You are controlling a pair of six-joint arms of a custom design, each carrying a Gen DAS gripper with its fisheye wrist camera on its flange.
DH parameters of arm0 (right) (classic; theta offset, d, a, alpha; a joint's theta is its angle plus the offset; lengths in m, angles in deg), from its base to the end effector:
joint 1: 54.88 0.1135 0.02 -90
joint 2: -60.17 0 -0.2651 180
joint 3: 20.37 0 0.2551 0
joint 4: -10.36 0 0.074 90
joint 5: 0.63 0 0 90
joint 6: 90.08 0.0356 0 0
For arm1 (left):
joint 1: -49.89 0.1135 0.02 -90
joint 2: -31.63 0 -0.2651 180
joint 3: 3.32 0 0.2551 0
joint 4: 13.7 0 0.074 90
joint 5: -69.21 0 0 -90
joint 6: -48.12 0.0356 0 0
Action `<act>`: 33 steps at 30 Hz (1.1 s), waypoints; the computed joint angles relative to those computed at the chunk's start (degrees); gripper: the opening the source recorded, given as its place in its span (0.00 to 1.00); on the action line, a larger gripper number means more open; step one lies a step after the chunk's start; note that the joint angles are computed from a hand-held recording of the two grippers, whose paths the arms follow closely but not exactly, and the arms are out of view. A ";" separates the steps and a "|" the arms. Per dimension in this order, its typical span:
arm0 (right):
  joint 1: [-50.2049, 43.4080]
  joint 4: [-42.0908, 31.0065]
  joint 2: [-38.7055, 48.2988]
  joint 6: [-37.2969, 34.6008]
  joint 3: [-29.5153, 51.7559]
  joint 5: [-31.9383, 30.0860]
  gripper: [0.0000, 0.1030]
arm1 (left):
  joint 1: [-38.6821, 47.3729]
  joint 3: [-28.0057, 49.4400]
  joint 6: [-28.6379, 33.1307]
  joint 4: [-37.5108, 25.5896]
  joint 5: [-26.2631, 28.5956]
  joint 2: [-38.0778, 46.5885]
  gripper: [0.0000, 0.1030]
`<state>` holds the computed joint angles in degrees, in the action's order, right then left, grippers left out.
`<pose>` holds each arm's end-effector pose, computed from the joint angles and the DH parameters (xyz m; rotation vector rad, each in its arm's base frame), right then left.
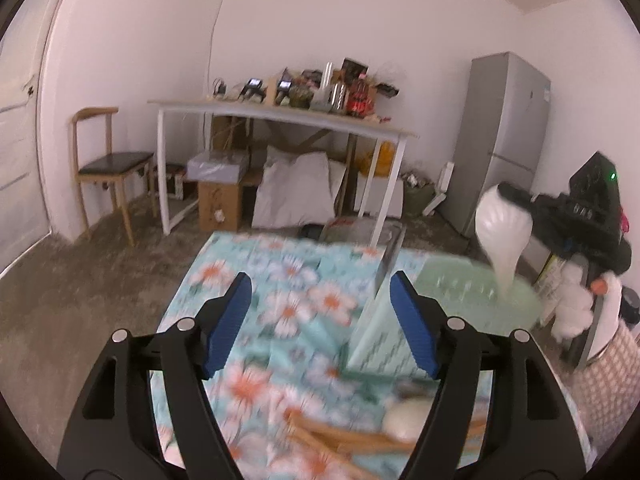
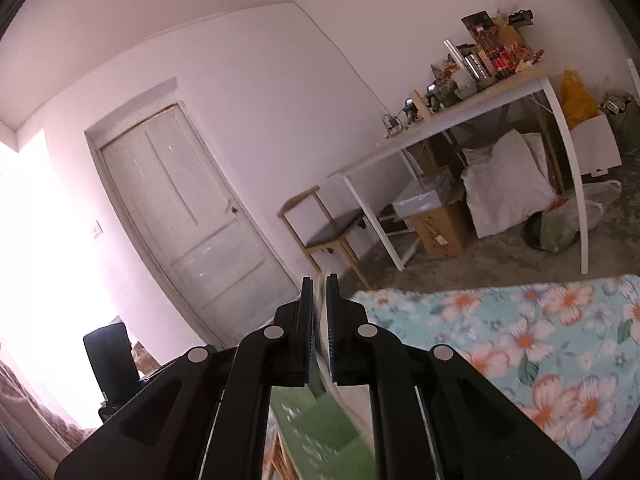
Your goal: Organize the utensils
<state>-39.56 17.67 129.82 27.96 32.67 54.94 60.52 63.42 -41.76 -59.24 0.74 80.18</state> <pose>0.2592 0.0919 0.2724 -0.2665 1.8078 1.0634 0.1813 0.0207 0.3426 0.0475 2.0219 -0.2658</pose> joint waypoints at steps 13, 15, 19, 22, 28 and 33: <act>6.81 -19.18 -28.84 0.78 -11.04 15.13 0.35 | 9.50 -5.57 6.14 -13.25 7.37 -10.04 0.66; 11.63 -23.24 -35.04 2.74 -13.34 20.20 0.45 | 8.73 -5.33 5.58 -14.60 7.28 -10.67 0.66; 26.56 -32.85 -40.99 6.40 -15.55 35.45 0.48 | 7.20 -6.22 4.60 -16.60 7.55 -12.26 0.66; 35.55 -36.11 -40.85 12.09 -17.30 44.38 0.48 | 5.20 -7.14 3.29 -18.31 7.89 -12.99 0.66; 47.08 -39.26 -35.66 19.17 -18.60 55.00 0.48 | -1.52 -8.70 -0.92 -18.60 4.65 -13.66 0.66; 50.83 -40.58 -28.75 17.47 -15.46 59.91 0.48 | -3.30 -9.81 -3.52 -18.17 4.66 -12.41 0.64</act>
<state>11.27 -22.91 101.07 45.43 17.21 114.85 57.23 53.61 -45.28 -77.42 5.40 67.77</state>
